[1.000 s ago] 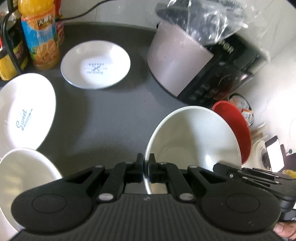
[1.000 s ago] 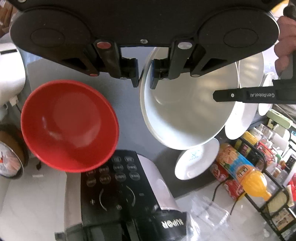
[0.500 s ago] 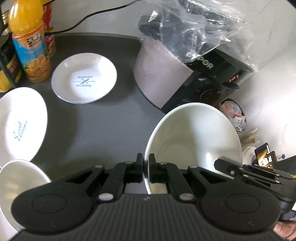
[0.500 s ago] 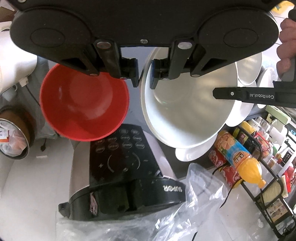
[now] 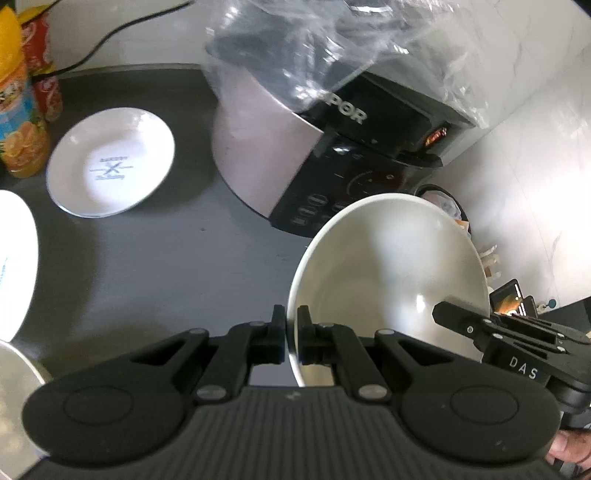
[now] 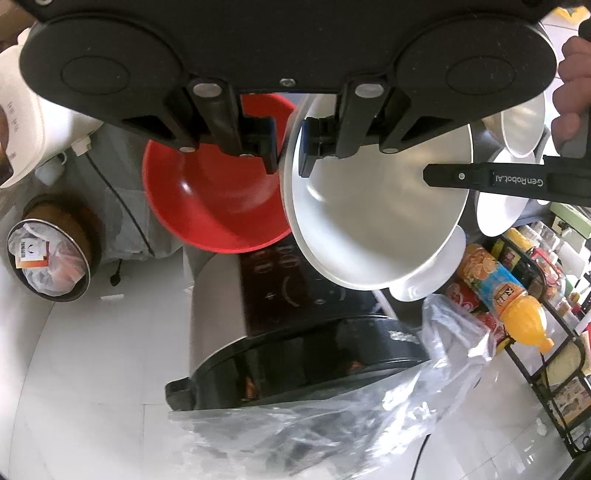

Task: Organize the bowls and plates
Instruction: 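Lift the white bowl with the right gripper over the red bowl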

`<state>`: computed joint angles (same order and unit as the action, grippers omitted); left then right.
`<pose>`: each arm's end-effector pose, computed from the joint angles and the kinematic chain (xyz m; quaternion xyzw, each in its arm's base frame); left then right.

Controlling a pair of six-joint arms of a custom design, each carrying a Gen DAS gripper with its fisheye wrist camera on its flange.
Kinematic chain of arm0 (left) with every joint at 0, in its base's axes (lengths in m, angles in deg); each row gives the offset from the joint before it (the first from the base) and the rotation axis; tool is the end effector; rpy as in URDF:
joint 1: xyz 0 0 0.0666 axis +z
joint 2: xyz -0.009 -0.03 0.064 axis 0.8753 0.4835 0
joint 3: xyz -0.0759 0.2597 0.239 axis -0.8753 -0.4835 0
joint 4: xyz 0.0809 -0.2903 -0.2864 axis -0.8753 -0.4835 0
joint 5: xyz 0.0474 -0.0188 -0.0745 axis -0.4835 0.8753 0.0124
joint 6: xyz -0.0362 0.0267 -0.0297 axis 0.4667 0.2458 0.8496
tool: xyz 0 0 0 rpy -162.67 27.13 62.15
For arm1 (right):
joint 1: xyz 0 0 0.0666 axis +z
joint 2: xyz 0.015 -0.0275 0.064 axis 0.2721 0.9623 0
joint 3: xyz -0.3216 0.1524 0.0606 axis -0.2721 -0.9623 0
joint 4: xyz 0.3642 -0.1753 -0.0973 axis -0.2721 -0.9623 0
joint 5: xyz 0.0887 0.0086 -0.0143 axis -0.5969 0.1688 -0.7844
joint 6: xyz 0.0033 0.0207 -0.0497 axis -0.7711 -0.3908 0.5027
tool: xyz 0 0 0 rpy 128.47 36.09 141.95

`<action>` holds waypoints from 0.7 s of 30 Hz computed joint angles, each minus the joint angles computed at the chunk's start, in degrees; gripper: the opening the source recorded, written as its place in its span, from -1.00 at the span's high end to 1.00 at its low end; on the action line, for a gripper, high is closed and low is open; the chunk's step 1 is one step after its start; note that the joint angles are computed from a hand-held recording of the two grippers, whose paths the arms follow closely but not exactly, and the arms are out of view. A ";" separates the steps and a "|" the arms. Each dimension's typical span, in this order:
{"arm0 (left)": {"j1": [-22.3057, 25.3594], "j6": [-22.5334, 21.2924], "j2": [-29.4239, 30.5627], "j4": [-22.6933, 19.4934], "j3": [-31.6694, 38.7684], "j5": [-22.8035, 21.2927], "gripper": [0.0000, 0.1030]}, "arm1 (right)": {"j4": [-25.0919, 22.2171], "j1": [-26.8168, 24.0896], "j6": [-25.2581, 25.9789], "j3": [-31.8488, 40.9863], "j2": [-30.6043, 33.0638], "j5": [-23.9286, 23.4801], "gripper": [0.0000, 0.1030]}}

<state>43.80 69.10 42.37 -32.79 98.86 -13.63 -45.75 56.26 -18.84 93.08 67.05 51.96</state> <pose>0.4076 -0.1389 0.4722 0.1104 0.9618 -0.1942 0.1582 0.3098 0.2507 0.4728 0.0432 0.9517 0.0758 0.2943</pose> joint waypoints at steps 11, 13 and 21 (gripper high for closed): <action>-4.88 2.10 3.34 4.02 0.96 -0.63 0.92 | -1.53 -5.04 4.53 -0.66 -0.92 -0.60 0.77; -5.55 2.31 3.69 5.21 0.76 -0.79 0.92 | -1.73 -5.46 4.94 -0.73 -0.83 -0.36 0.77; -7.00 4.68 4.98 8.12 -0.64 -0.27 0.92 | -2.40 -7.05 6.24 -1.93 -0.38 0.28 0.77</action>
